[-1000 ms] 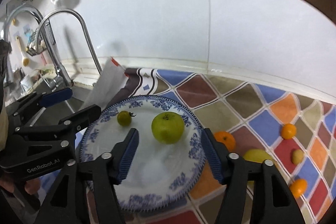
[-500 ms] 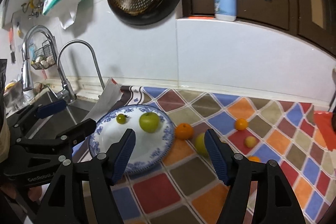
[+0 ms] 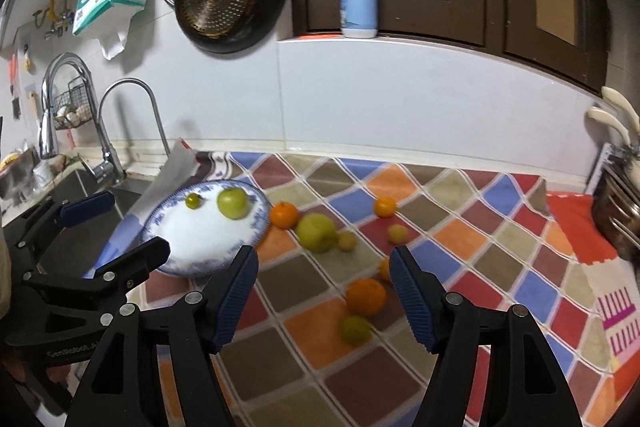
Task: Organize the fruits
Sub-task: 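Grasp another small green tomato with the left tool while the right tool approaches a mandarin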
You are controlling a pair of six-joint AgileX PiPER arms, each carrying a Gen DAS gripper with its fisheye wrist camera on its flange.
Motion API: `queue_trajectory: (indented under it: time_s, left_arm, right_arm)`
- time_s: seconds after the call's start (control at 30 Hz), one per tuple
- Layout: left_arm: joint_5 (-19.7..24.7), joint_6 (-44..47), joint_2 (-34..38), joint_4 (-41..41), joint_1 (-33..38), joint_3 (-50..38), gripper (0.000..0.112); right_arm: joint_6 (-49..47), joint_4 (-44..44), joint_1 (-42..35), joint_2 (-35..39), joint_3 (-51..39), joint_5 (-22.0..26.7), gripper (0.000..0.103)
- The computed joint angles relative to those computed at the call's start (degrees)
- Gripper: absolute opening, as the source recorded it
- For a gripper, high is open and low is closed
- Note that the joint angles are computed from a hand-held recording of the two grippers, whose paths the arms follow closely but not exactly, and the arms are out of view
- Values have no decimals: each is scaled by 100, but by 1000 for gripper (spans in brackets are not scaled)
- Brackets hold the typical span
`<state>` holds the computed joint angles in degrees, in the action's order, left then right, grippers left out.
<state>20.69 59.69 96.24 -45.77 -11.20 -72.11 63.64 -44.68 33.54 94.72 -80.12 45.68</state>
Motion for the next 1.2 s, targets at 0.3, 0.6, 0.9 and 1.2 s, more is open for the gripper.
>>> queue_trajectory:
  time_s: [0.3, 0.6, 0.9, 1.2]
  left_arm:
    - [-126, -761, 321, 618, -722, 104, 85]
    - [136, -1576, 1016, 1213, -1208, -390, 80]
    - [755, -2226, 1853, 1550, -1477, -1348, 57]
    - [1110, -2708, 2310, 1954, -1652, -1862, 36]
  right_arm:
    - [-156, 147, -381, -666, 1068, -232, 69]
    - [-686, 720, -1048, -861, 1806, -839, 69]
    - [-1179, 1167, -1618, -749, 2127, -1301, 69]
    - [-1369, 1369, -1911, -722, 2285, -1485, 69]
